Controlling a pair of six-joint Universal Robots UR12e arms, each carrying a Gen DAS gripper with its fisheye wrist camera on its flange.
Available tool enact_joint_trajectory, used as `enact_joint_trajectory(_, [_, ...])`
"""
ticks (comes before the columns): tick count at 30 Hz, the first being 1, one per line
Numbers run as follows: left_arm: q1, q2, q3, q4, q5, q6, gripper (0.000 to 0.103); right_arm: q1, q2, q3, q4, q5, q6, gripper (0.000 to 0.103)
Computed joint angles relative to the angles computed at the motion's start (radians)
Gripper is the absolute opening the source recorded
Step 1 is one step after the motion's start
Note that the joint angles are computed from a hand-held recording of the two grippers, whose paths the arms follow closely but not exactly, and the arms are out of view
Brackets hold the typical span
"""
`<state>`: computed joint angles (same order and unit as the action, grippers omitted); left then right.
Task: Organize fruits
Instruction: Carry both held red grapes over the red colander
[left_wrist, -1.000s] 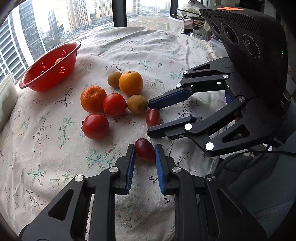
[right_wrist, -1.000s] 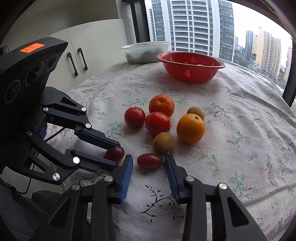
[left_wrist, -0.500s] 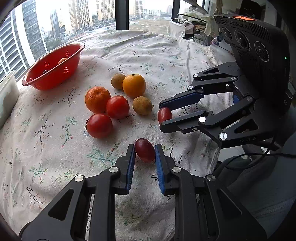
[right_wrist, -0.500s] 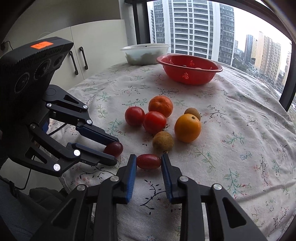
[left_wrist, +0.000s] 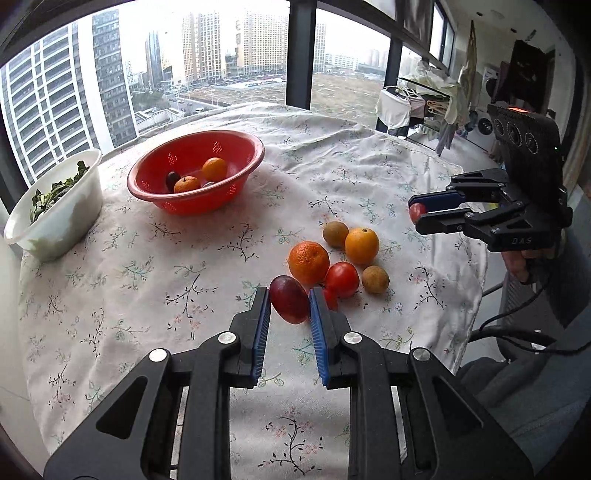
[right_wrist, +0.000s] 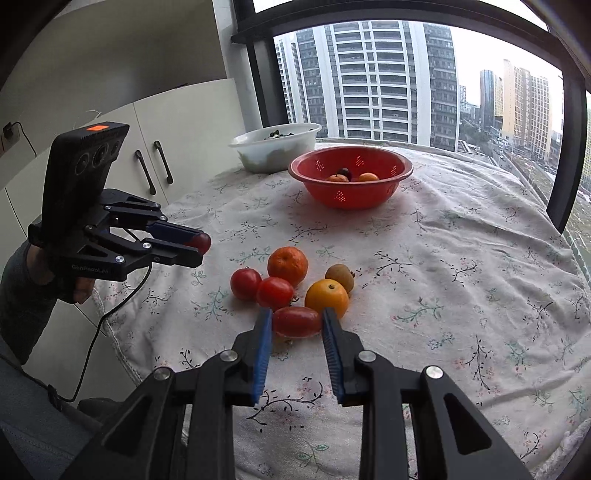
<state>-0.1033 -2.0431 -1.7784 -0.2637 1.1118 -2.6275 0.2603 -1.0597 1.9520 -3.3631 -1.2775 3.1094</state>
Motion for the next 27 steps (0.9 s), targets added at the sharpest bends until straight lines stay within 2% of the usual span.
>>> enact_joint_trajectory(7, [0.022, -0.031, 0.085, 0.024, 0.007, -0.051, 0.020, -0.034, -0.011, -0.045, -0.001, -0.068, 0.018, 0.029])
enact_joint_trajectory(13, [0.011, -0.077, 0.190, -0.009, 0.042, -0.047, 0.020, -0.046, -0.001, -0.125, 0.016, -0.054, -0.028, 0.029])
enact_joint_trajectory(17, [-0.005, -0.125, 0.286, -0.043, 0.086, -0.043, 0.020, -0.044, 0.022, -0.207, 0.083, -0.035, -0.054, 0.029])
enact_joint_trajectory(24, [-0.020, -0.249, 0.496, -0.170, 0.126, -0.073, 0.020, -0.031, 0.093, -0.379, 0.218, 0.002, -0.068, 0.029])
enact_joint_trajectory(27, [-0.026, -0.299, 0.573, -0.216, 0.149, -0.084, 0.020, -0.019, 0.134, -0.461, 0.296, -0.019, -0.090, 0.029])
